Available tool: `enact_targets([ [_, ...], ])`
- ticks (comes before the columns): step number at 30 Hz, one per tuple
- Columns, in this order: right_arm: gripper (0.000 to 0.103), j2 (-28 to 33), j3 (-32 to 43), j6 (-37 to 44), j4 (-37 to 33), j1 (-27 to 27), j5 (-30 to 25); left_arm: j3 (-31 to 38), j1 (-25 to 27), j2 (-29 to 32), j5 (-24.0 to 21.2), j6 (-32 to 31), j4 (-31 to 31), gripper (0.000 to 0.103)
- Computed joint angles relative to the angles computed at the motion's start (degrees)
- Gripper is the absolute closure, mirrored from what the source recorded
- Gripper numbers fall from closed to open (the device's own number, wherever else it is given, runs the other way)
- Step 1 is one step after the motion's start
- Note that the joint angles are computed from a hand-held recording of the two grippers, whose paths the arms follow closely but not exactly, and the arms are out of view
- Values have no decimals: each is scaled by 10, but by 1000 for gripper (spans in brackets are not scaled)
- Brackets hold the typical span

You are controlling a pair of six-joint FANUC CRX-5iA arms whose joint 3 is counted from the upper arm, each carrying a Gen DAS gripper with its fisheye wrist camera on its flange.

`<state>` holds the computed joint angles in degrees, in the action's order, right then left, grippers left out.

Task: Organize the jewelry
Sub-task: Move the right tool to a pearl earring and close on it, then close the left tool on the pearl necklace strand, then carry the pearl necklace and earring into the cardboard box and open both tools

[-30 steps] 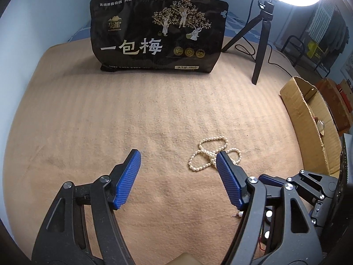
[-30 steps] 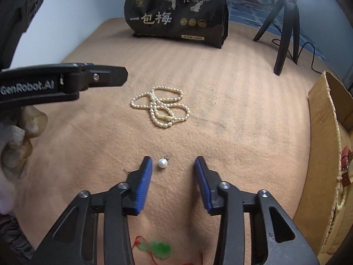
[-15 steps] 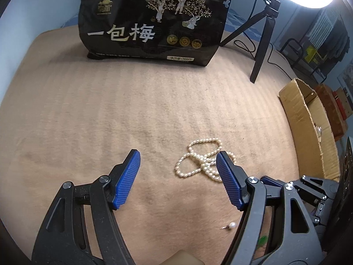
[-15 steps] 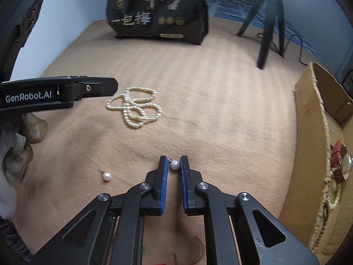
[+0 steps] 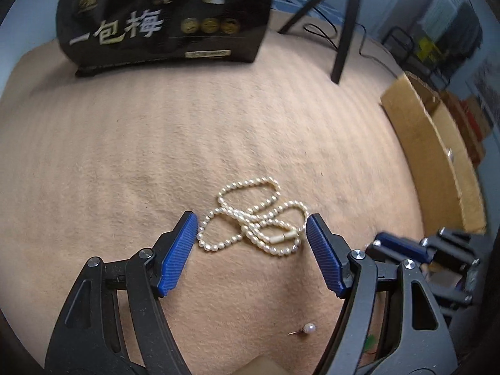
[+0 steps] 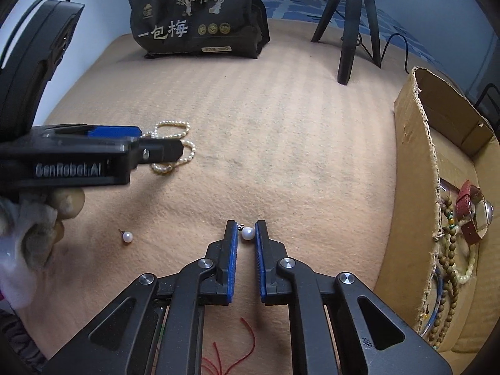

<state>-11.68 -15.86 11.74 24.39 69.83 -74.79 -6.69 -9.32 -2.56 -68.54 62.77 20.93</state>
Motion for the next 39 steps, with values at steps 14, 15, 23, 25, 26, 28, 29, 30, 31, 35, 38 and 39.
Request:
enact_targets([
  [14, 94, 4, 4, 2, -2, -1, -3, -3, -60, -25, 57, 0, -98, 81],
  [15, 94, 4, 4, 2, -1, -1, -3, -3, -61, -26, 58, 1, -99, 87],
  [23, 94, -10, -6, -11, 11, 5, 5, -10, -27, -38, 48, 12, -62, 95],
  [25, 94, -15, -7, -20, 17, 9, 3, -10, -14, -42, 42, 16, -46, 97],
  [26, 94, -19, -8, -24, 22, 11, 2, -8, -8, -43, 40, 17, -37, 98],
  [28, 94, -24, -7, -31, 31, 15, 1, -7, 1, -47, 38, 16, -21, 98],
  [29, 94, -26, -6, -34, 37, 19, 0, -8, 7, -54, 38, 11, -11, 98],
  [30, 94, -29, -5, -38, 44, 23, -2, -10, 10, -59, 40, 7, -6, 98],
  [31, 94, -31, -4, -40, 49, 27, -4, -12, 13, -67, 41, 2, 0, 98],
  [35, 94, -39, -1, -55, 72, 41, -9, -17, 27, -87, 34, -7, 27, 98],
  [38, 94, -48, 0, -70, 89, 52, -16, -19, 34, -98, 28, -13, 48, 98],
  [39, 94, -52, 0, -77, 97, 57, -20, -19, 34, -100, 29, -13, 52, 98],
])
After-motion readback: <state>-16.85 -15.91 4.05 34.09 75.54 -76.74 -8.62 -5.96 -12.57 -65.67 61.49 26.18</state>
